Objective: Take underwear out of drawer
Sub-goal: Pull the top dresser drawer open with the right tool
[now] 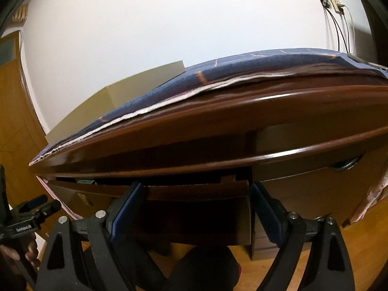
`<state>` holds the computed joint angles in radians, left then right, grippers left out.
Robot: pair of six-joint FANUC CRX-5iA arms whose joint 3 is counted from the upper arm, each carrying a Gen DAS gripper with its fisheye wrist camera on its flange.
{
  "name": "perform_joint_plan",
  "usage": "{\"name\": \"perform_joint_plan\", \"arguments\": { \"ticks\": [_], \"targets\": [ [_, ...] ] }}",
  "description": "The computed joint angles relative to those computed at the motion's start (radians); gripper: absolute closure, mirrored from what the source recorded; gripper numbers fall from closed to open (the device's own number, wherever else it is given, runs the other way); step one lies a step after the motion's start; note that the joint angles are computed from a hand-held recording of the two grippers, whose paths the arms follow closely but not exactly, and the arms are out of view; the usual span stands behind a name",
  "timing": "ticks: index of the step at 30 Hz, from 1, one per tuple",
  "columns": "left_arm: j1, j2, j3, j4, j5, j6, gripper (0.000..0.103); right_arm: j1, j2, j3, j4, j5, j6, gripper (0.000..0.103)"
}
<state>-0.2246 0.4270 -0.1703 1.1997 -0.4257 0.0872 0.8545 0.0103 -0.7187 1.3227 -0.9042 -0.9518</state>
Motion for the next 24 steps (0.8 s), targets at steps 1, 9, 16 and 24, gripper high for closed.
{"name": "perform_joint_plan", "arguments": {
  "ticks": [1, 9, 16, 24],
  "targets": [
    [0.001, -0.004, -0.004, 0.007, 0.001, -0.012, 0.001, 0.007, 0.013, 0.008, -0.003, -0.006, -0.006, 0.013],
    [0.006, -0.03, -0.031, 0.073, -0.012, -0.104, 0.001, 0.07, 0.032, 0.052, -0.094, -0.052, 0.019, 0.012],
    [0.009, -0.05, -0.043, 0.15, -0.008, -0.215, 0.001, 0.146, 0.043, 0.112, -0.12, -0.228, 0.051, 0.014],
    [0.058, 0.029, 0.121, -0.147, -0.085, 0.048, 0.001, 0.056, 0.151, 0.286, -0.274, -0.079, 0.365, 0.068]
  ]
}}
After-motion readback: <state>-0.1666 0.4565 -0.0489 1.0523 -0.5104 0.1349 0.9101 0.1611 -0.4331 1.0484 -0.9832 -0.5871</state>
